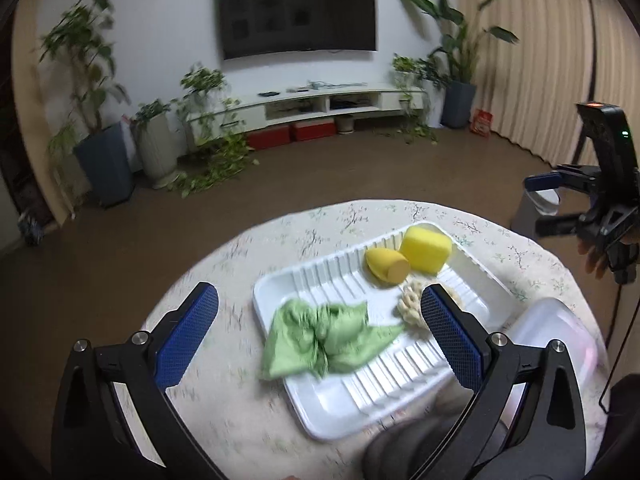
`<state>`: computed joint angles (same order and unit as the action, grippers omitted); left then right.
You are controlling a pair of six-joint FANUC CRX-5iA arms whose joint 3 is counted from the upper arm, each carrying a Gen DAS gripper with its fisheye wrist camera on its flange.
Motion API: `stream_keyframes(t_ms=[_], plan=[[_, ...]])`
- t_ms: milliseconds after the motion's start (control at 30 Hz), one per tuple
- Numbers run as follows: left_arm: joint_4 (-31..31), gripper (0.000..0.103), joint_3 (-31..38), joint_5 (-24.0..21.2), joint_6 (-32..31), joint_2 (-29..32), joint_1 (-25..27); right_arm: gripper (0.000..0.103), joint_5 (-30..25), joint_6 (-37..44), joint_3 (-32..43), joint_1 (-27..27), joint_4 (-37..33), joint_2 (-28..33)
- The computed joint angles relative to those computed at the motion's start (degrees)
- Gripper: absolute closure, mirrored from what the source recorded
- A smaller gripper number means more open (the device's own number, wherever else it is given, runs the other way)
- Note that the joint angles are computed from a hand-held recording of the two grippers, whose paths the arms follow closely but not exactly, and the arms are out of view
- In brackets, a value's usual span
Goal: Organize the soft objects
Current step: 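Move both open tools back toward the remaining pile of items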
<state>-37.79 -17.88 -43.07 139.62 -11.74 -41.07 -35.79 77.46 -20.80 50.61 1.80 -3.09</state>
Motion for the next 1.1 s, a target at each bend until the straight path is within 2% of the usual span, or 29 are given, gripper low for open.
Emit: stream_keyframes(t_ms=[133, 233, 367, 433, 500, 567, 600, 700, 767, 800, 867, 933, 1033, 1100], plan=[[-1.53, 0.000, -0.21, -5.86, 8.42, -0.90, -3.27, 0.000, 5.59, -7.31, -6.80, 1.04, 5.66, -6.36], [-3.77, 0.000, -0.71, -10.07, 15.49, -2.26, -6.46, 0.000, 9.49, -18.16, -14.23, 3.15, 15.77, -12.44], [-10.38, 0.000, -0.74, -16.96, 25.61, -3.45, -13.94, 0.000, 9.68, -30.45, -21.48, 6.73, 25.92, -19.34], [-10.37, 0.000, -1.53, -18.79, 28.87, -4.48, -15.94, 0.000, 9.99, -37.55, -25.44, 8.78, 30.96, -23.02], [-13.06, 0.000, -3.11, -20.64, 34.96, -5.91, -20.23, 0.000, 9.74, -43.18, -28.58, 10.64, 34.33, -26.46], [-16.85, 0.000, -4.78, -23.58, 43.80, -6.79, -26.67, 0.000, 8.62, -50.89, -32.08, 13.51, 38.51, -30.46], [-17.96, 0.000, -5.84, -23.41, 46.92, -7.45, -28.92, 0.000, 8.14, -54.31, -33.65, 14.95, 40.18, -32.40], [-21.19, 0.000, -7.01, -25.81, 55.09, -6.45, -36.45, 0.000, 5.67, -67.71, -38.79, 20.50, 47.53, -38.34], [-23.92, 0.000, -6.95, -29.25, 62.21, -3.90, -42.69, 0.000, 2.16, -78.75, -42.38, 26.41, 53.71, -42.19], [-24.11, 0.000, -7.13, -29.93, 65.22, -3.04, -44.72, 0.000, 0.35, -80.82, -42.89, 28.59, 54.46, -43.03], [-22.94, 0.000, -8.05, -27.78, 71.06, -2.21, -47.00, 0.000, -6.12, -89.29, -44.57, 36.70, 58.17, -44.22], [-21.71, 0.000, -7.72, -28.22, 74.43, -0.70, -48.72, 0.000, -10.59, -94.34, -45.26, 42.82, 59.67, -44.26], [-22.53, 0.000, -5.84, -32.86, 80.27, 3.40, -53.43, 0.000, -19.92, -103.97, -45.97, 55.21, 61.55, -42.48], [-20.74, 0.000, -3.37, -35.14, 79.13, 6.58, -54.08, 0.000, -23.66, -108.00, -45.68, 60.41, 61.69, -40.13]])
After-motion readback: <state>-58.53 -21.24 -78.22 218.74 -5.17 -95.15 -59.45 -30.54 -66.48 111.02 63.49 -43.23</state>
